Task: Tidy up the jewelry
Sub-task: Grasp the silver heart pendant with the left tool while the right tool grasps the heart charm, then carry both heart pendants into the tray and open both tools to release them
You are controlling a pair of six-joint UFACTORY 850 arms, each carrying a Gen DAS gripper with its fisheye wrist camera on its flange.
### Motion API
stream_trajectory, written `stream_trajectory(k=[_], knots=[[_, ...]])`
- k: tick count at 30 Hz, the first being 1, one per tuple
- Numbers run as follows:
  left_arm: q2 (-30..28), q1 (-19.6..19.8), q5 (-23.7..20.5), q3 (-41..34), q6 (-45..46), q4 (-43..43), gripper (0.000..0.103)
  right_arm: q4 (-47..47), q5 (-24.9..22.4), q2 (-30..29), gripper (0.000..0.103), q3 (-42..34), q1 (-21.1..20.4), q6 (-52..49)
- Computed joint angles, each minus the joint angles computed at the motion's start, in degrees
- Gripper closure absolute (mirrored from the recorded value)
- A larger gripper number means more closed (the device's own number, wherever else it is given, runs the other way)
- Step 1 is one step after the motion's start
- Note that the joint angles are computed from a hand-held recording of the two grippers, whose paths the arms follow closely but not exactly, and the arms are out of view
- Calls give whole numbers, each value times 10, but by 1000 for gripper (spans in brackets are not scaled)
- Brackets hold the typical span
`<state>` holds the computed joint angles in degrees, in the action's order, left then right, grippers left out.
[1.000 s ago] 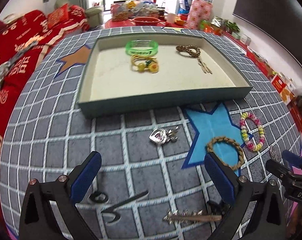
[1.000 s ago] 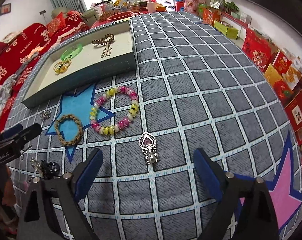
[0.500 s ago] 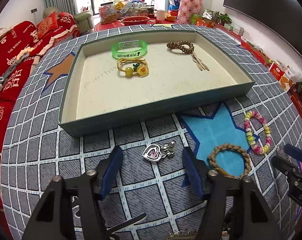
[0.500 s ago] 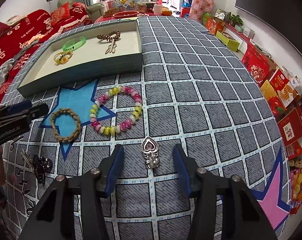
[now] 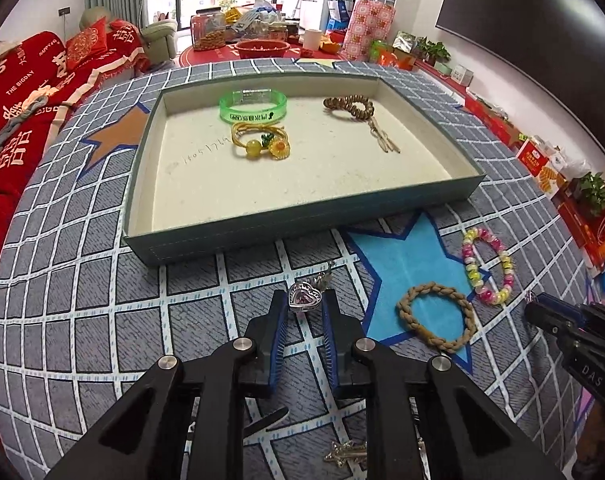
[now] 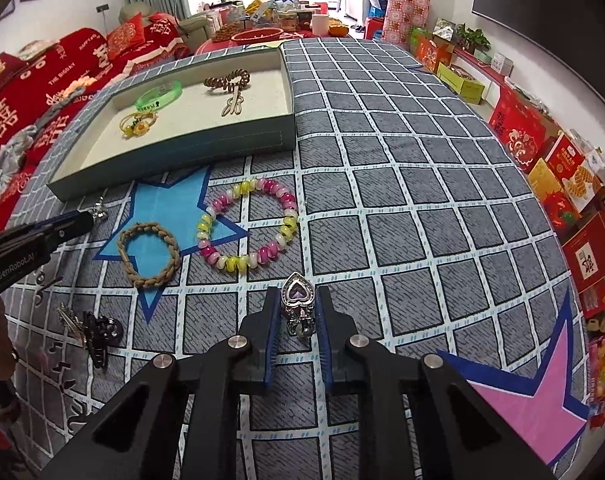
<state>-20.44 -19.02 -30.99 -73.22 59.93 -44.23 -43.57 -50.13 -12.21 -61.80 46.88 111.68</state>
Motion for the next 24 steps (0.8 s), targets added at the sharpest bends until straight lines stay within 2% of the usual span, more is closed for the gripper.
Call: stream_trajectory(k=[12, 24], knots=[[16, 12, -26, 0, 47, -50, 72, -45, 25, 49, 84, 30, 2, 65], [19, 21, -42, -28, 70, -86, 72, -72, 44, 51, 84, 8, -22, 49]])
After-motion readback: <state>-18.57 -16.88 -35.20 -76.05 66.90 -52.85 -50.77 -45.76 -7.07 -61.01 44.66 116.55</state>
